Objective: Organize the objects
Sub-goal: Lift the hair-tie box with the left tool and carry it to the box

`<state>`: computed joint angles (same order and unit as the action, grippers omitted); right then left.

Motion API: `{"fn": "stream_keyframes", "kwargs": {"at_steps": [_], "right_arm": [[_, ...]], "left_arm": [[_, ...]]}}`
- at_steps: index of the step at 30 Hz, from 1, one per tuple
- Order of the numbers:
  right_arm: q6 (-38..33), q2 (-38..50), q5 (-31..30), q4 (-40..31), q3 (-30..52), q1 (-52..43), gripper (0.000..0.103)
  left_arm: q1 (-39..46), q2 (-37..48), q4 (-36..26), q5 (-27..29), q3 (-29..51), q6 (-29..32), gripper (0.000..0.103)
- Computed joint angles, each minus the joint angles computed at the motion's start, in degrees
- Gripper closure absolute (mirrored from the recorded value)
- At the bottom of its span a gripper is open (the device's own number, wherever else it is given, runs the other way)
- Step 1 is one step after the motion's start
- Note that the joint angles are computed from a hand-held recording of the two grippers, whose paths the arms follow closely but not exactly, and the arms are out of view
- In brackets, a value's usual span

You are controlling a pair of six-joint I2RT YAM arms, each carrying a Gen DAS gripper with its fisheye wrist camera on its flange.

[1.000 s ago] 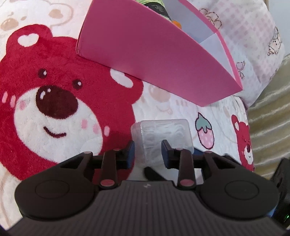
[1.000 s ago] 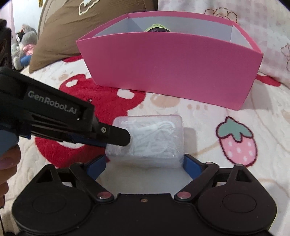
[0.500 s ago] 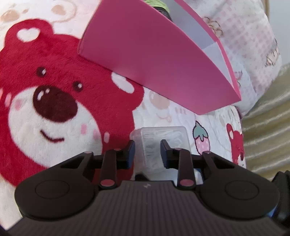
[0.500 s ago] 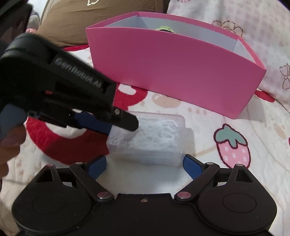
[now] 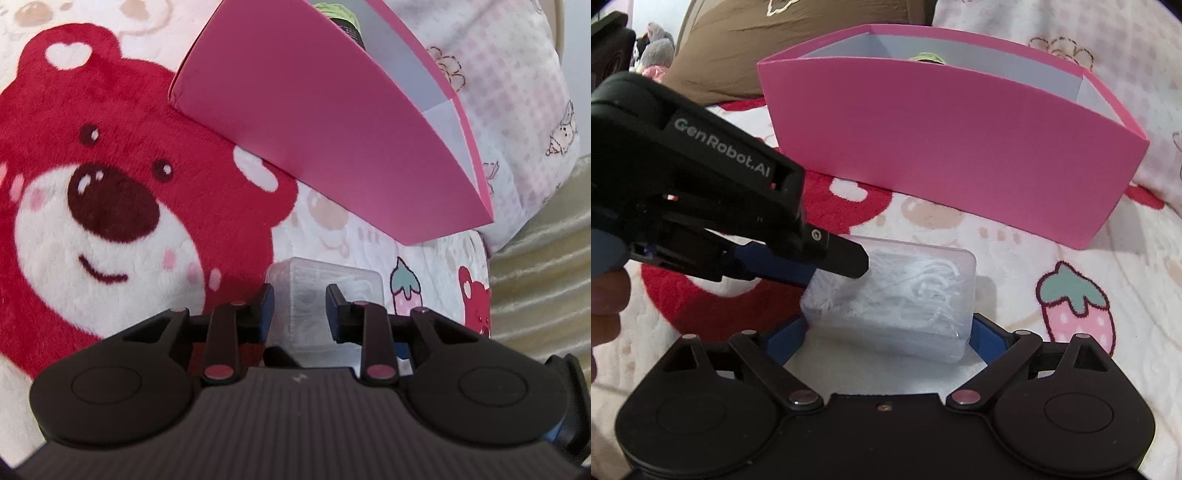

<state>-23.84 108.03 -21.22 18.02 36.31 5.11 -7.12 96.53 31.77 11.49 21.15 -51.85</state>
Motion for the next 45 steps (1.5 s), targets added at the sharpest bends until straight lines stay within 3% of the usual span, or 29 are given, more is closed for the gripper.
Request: {"fn": "stream_keyframes", "kwargs": {"at_steps": [6, 9, 13, 19, 24, 27, 34, 45], "right_arm": [[1.32, -0.7, 0.03, 1.1, -1.23, 0.08, 0.008], [1.84, -2.35, 0.41, 1.04, -2.58, 0.52, 0.008], [3.11, -6.16, 1.63, -0.31, -4.17, 1.59, 0.008], [6.5, -13.08, 1.0, -4.31, -5.72, 2.66, 0.008], [9.77, -16.2, 2.84, -4.42, -7.35, 5.36, 0.008], [10.14, -20.35, 0.61, -7.64, -8.32, 4.24, 0.008], [12.32, -30.05, 0.92, -12.41, -9.66, 5.55, 0.008], [11.91, -35.93, -0.92, -20.67, -6.7, 4.74, 0.008]], "left_arm": [[-1.37, -2.29, -4.03, -1.42, 0.37, 0.98, 0.075], [-2.13, -4.92, -9.72, -1.96, 1.58, 1.71, 0.074], [-4.26, -10.95, -16.52, -5.07, 1.78, 1.54, 0.073], [-2.65, -18.93, -21.19, -4.3, -0.65, 0.08, 0.074], [-1.14, -25.62, -28.46, -2.63, -0.56, 2.3, 0.073], [-0.76, -32.14, -33.36, -2.68, -1.38, 0.97, 0.076], [-5.52, -44.56, -45.53, -10.67, 1.17, 3.01, 0.074], [-5.28, -47.83, -52.86, -9.92, 5.46, 7.83, 0.073]]}}
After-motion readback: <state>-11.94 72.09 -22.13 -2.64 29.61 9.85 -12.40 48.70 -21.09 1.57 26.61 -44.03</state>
